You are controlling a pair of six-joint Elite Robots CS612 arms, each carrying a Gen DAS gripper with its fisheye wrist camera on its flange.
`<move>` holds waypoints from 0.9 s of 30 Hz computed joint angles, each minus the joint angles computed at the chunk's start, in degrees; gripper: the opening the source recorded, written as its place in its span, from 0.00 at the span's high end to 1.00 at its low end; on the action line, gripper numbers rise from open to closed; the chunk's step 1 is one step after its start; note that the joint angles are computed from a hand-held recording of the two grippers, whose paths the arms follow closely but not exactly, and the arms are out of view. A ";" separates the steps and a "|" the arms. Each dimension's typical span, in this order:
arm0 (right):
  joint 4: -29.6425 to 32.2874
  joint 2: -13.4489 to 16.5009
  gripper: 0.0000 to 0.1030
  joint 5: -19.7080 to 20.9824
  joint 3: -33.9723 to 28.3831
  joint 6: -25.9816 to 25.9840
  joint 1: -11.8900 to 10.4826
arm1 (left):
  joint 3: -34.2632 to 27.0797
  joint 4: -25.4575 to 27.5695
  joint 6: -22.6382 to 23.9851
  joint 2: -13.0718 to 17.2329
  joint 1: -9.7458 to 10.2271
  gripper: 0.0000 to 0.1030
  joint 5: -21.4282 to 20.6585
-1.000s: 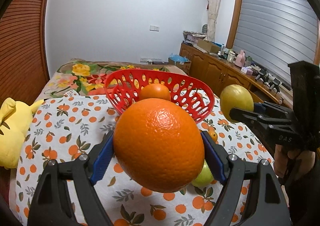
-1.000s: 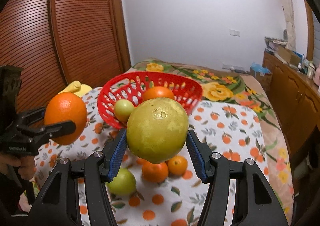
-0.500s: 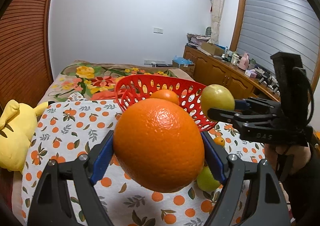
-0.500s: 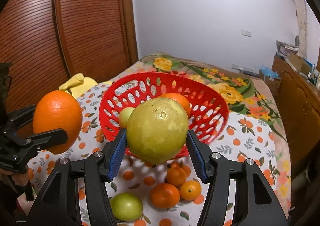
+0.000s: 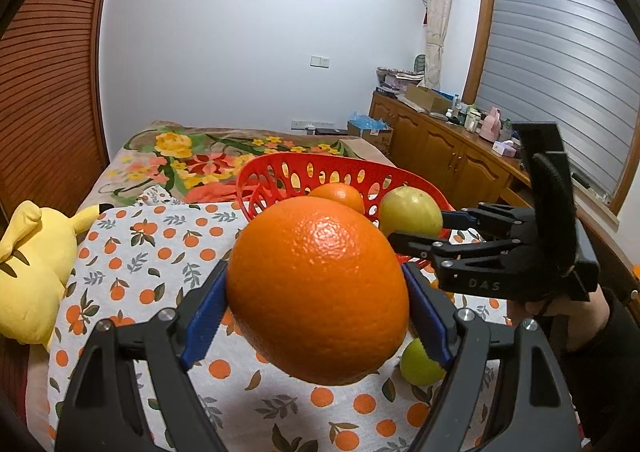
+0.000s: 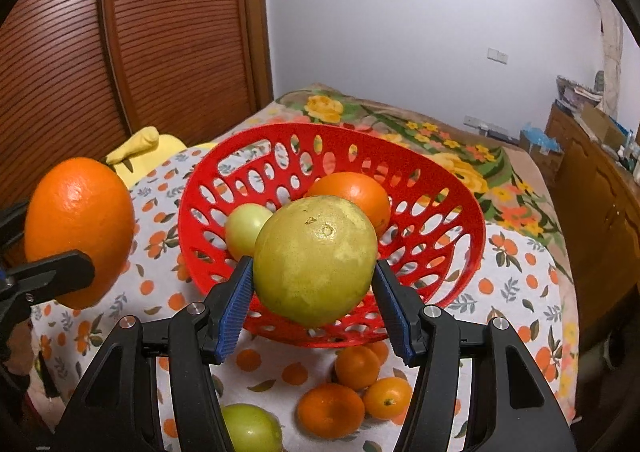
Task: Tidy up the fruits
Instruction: 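Carry the pomelo into the red basket and open the right gripper while the left gripper lifts the orange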
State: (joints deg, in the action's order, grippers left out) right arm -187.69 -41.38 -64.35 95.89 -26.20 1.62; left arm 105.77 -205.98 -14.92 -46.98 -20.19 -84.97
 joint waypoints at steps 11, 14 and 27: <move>2.28 1.24 0.41 -1.82 -2.70 1.58 0.31 | -1.22 1.64 0.78 0.02 -0.01 0.20 0.38; 2.14 1.41 0.41 -1.85 -2.93 1.67 0.37 | -1.64 1.92 1.35 -0.05 0.03 0.20 0.63; -3.76 0.71 0.37 0.59 -1.82 5.80 -0.95 | -4.41 4.85 2.18 0.72 0.23 0.20 1.16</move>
State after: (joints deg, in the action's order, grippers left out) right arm -191.45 -40.67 -63.76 94.07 -20.40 0.67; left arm 101.36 -201.12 -12.74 -46.26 -19.97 -83.80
